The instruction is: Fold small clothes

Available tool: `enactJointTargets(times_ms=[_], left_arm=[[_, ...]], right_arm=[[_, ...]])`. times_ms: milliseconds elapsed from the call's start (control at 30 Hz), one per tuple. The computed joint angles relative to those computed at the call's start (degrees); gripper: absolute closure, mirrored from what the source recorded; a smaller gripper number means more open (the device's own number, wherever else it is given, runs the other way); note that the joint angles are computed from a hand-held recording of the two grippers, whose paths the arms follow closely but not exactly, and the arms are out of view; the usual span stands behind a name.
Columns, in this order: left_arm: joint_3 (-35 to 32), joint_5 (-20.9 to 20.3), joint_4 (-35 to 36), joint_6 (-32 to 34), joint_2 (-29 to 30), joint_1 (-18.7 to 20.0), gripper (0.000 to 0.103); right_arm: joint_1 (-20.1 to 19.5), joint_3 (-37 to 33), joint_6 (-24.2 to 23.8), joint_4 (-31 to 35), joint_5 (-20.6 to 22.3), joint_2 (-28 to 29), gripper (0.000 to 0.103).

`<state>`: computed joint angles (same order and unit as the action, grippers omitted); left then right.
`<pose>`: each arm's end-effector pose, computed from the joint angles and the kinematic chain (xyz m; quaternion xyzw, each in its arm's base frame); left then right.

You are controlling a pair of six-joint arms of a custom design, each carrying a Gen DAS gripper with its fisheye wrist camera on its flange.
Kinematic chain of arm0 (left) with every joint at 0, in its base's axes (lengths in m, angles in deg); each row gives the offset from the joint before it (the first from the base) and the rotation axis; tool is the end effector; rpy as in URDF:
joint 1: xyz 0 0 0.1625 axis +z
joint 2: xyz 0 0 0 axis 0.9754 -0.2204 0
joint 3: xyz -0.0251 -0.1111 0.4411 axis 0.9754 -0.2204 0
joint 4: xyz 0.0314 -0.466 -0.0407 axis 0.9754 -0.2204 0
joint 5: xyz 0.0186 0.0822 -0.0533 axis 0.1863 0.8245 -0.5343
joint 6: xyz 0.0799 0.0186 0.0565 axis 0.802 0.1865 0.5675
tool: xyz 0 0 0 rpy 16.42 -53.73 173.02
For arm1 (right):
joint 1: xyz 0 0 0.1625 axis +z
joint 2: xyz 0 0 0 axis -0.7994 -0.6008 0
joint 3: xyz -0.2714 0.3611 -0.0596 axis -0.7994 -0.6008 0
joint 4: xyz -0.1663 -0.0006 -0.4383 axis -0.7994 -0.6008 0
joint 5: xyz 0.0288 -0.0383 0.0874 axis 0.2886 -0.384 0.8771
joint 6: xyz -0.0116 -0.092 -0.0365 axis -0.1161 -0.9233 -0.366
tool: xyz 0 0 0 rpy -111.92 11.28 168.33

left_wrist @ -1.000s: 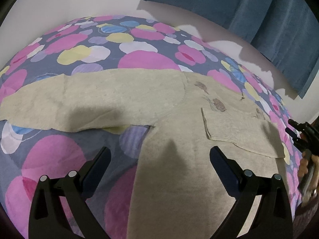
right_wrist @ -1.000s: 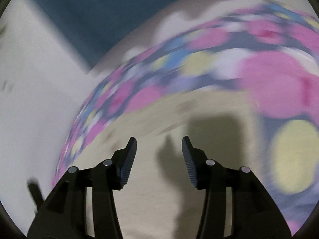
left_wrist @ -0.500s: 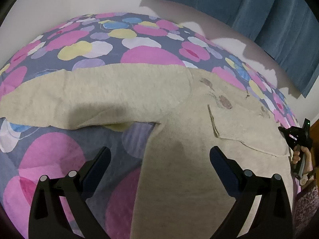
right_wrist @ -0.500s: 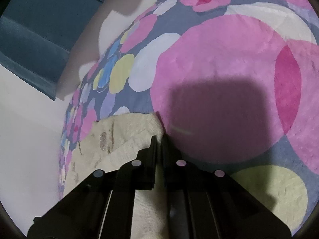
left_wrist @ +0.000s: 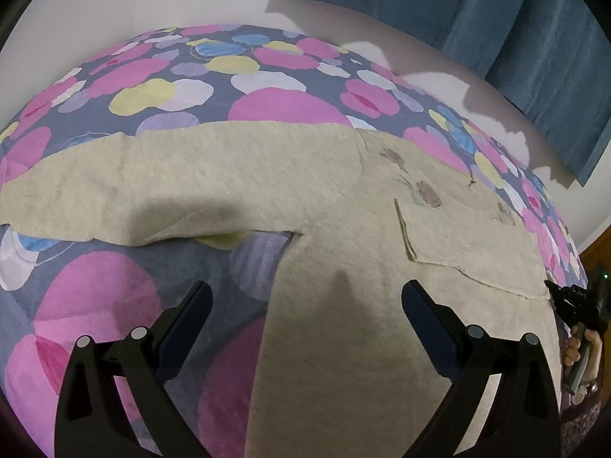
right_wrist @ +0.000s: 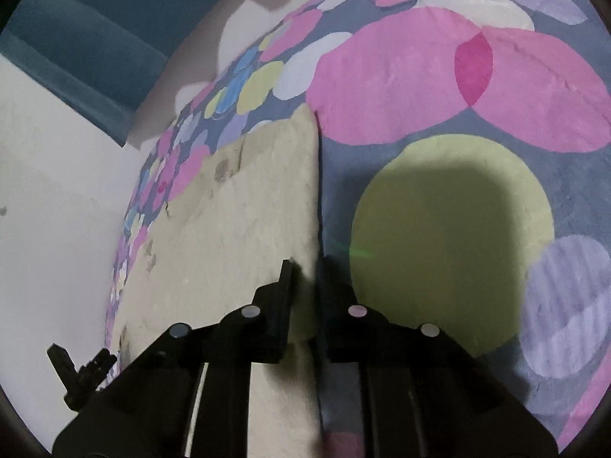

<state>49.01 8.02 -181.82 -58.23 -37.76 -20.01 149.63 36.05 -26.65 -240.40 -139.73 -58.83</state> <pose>-0.0157 -0.4234 0.4410 -0.0682 0.8683 -0.3872 0.3025 0.2094 -0.6561 0.0973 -0.0131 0.9817 -0.1889 0.0184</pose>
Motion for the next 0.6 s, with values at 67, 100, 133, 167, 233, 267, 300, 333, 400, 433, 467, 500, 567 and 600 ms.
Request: enactJointTargets(times_ms=[67,100,133,167,233,267,300,333,400,433,467,500,567,600], left_arm=[[0.05,-0.01,0.05,-0.12,-0.01,-0.05,0.004],[0.06,-0.09,0.12,-0.04,-0.11,-0.02,0.004],[0.13,-0.02,0.05,-0.05,-0.10,-0.08,0.004],[0.17,0.10,-0.08,-0.09,-0.07,-0.13,0.004],[0.41,0.24,-0.60,0.13,-0.34,-0.13,0.004],[0.44,0.27,-0.62,0.10,-0.46,-0.06,0.004],[0.46,0.27,-0.63,-0.01,-0.62,0.08,0.004],[0.45,0.21,-0.62,-0.17,-0.73,0.19,0.004],[0.54,-0.08,-0.05,-0.48,-1.53,0.17,0.004],[0.58,-0.15,0.26,-0.58,-1.87,0.14,0.004],[0.62,-0.14,0.58,-0.63,-2.25,0.09,0.004],[0.68,0.06,1.27,-0.99,-2.74,0.00,0.004],[0.78,-0.16,1.83,-1.20,-3.55,0.10,0.004],[0.70,-0.27,2.28,-1.45,-3.93,0.20,0.004]], right_arm=[[-0.21,1.01,1.16,-1.14,1.00,-0.74,0.087],[-0.09,1.67,1.22,-1.74,0.73,-1.27,0.080],[0.15,2.69,0.89,-2.69,0.20,-2.10,0.075],[0.29,3.68,0.54,-3.73,-0.17,-2.84,0.062],[0.54,6.02,-0.02,-5.83,-1.52,-4.86,0.041],[0.64,6.93,-0.39,-6.27,-2.17,-5.75,0.040],[0.72,7.82,-0.96,-6.50,-2.81,-6.69,0.038],[0.84,8.96,-1.53,-6.94,-3.83,-7.86,0.037],[1.21,10.85,-2.75,-8.00,-7.02,-9.68,0.031],[1.43,11.31,-3.13,-8.39,-8.30,-10.04,0.029],[1.65,12.00,-3.94,-8.72,-10.29,-10.57,0.028],[1.68,12.61,-4.78,-8.67,-12.01,-10.94,0.025],[0.67,13.58,-6.34,-9.41,-11.63,-10.77,0.023],[0.12,14.67,-7.70,-12.22,-10.19,-10.74,0.021]])
